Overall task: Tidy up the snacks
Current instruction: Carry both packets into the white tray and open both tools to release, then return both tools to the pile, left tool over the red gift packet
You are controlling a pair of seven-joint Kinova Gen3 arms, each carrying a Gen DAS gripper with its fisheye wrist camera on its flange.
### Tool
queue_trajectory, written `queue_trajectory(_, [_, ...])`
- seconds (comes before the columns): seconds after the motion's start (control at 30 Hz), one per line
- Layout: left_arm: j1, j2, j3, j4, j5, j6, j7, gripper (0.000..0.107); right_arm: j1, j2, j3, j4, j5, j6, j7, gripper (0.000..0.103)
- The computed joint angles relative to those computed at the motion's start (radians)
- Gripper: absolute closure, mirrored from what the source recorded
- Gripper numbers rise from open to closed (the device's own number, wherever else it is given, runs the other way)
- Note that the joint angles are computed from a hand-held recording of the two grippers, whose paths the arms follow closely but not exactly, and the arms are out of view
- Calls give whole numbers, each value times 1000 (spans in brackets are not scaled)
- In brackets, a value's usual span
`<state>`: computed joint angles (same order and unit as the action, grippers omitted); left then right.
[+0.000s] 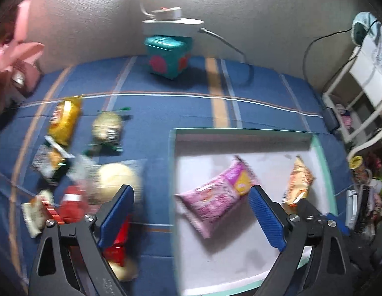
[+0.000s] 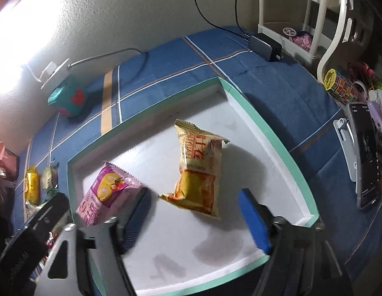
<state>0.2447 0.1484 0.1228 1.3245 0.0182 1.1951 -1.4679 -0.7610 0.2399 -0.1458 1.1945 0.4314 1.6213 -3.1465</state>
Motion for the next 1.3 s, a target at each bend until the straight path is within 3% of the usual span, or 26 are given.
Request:
queue_trajectory(0.13, [9, -35, -14, 27, -100, -25, 42, 13, -14, 5, -5, -17, 12, 14, 19, 0])
queue_trajectory(0.37, [-27, -92, -31, 83, -221, -26, 94, 13, -51, 31, -2, -77, 32, 77, 37, 0])
queue_trajectory(0.47, [-49, -108, -34, 91, -236, -25, 85, 13, -64, 30, -1, -80, 36, 59, 43, 0])
queue_trajectory(0.93, [-164, -197, -62, 141, -205, -10, 20, 13, -199, 130, 29, -200, 111, 70, 125, 0])
queue_trajectory(1.3, [-240, -231, -97, 159, -158, -19, -51, 13, -281, 156, 49, -274, 145, 107, 73, 0])
